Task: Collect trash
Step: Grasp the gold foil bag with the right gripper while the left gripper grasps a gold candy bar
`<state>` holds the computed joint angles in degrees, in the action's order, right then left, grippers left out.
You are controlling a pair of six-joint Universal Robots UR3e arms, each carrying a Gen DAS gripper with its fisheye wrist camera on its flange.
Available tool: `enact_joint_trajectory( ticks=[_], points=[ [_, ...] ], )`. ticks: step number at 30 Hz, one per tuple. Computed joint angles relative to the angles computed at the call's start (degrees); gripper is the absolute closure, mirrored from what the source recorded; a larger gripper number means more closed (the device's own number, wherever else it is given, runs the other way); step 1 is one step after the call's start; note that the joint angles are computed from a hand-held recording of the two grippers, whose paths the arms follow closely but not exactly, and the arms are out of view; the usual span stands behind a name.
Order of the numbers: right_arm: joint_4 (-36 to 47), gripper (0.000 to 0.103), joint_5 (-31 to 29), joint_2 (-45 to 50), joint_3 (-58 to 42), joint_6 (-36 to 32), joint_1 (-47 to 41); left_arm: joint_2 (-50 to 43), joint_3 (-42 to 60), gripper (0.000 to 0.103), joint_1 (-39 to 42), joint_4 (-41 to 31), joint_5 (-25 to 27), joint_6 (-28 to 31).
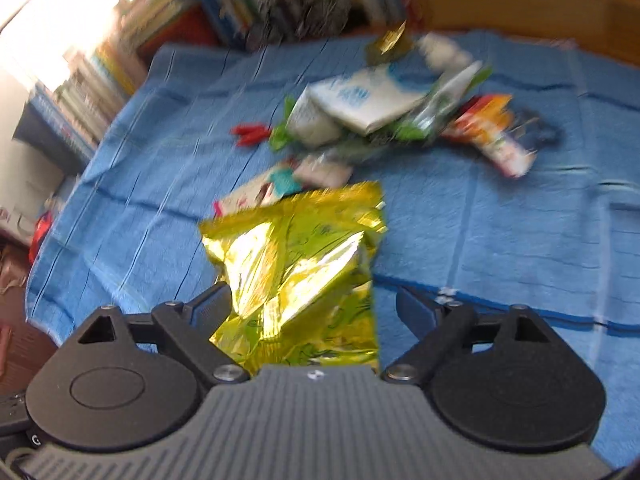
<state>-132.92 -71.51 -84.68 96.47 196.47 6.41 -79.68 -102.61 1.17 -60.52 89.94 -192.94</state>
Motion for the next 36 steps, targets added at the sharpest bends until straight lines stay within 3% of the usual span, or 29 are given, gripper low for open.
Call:
enact_joint_trajectory(
  ticks=[2,3,6,9,16,17,20,36],
  points=[
    [0.2,0.014,1.6,1.1,-0.5,-1.5,-0.3,-0.9,0.6,0.027,0.0,-0.4,0.4,-0.7],
    [0.3,0.030,2.5,1.2,-0.5,-2.3,-0.8,-1.3,0.7,0.027,0.1,-0.3,0.6,-1.2],
    [2.0,0.039,6.2,0.1,0.1,-4.4,-2.9,-3.2,1.5,0.026,-0.5,0.4,2.1,-2.7],
    [1.3,0.040,8.6,-4.4,3.6,-4.9,-6.1,-5.6,2.6,0.026,-1.4,1.9,3.4,-4.0],
    [1.8,0.040,5.1,-9.5,6.5,-6.3,-11.0,-12.5,7.0,0.026,-4.5,3.4,1.3,-6.6],
    [1.6,0.040,4.5,-9.7,6.9,-6.6,-11.5,-14.0,8.1,0.033,-5.5,3.0,2.0,-6.7],
    [1.4,0.040,4.4,-10.7,8.2,-6.9,-12.9,-17.1,11.5,0.082,-7.5,0.0,2.9,-7.0],
    [-0.3,0.040,2.9,-12.8,10.0,-5.1,-11.7,-12.4,11.6,0.081,-9.0,-1.5,4.1,-5.1]
  ],
)
